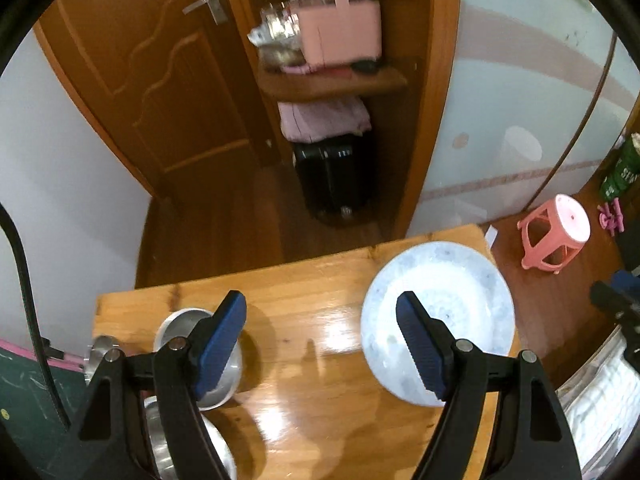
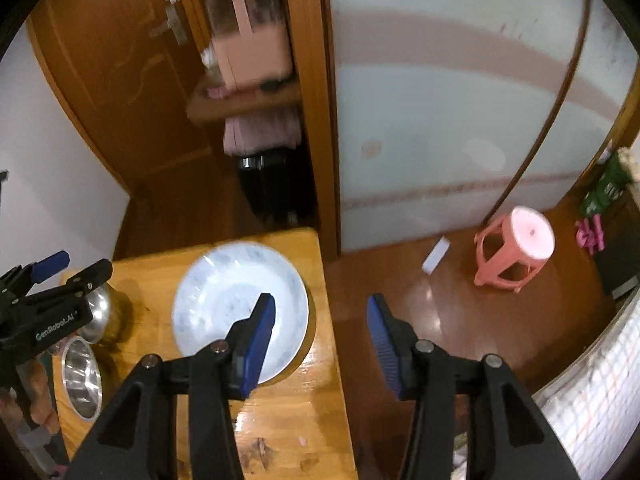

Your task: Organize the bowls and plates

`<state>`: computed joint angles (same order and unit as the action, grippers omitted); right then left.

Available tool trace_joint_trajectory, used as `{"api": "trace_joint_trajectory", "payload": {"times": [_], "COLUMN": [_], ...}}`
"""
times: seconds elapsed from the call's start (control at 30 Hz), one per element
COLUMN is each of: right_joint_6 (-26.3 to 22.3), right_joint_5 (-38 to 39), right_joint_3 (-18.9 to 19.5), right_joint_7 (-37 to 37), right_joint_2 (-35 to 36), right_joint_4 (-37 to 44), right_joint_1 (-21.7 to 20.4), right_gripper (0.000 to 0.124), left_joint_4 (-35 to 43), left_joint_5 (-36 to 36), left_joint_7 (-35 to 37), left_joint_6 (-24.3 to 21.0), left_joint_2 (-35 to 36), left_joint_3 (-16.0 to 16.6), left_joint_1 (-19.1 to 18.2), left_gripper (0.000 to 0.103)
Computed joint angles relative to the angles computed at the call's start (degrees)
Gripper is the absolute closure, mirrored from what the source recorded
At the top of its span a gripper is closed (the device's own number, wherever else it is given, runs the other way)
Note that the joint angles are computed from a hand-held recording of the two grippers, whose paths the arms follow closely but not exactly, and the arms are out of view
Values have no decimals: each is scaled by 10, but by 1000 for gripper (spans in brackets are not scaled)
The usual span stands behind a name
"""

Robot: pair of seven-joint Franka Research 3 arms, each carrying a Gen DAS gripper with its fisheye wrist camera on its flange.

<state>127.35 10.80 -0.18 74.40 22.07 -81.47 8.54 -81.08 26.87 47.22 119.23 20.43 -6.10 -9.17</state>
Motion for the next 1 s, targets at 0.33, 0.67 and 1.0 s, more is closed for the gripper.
{"api": "trace_joint_trajectory", "payload": {"times": [0.33,0.67,1.0], "right_joint_6": [-134,-203,-215], "right_joint_5": [2,32,63], "right_joint_3": [3,15,23], "right_joint_7": [31,37,35], "right_joint_2": [143,200,210], "right_joint_4": [150,220,231], "right_joint_1": [-2,-12,-26], "right_gripper": [86,115,118], "left_joint_4": [21,-4,-27], "left_joint_5": [-85,-200,-236], "left_joint_7": [45,91,115], "left_joint_6": [13,56,100], "left_joint_2": [72,89,88], "left_joint_3": [-10,-30,-33], "left_joint_1": [29,64,66], "left_gripper": [44,71,91]}}
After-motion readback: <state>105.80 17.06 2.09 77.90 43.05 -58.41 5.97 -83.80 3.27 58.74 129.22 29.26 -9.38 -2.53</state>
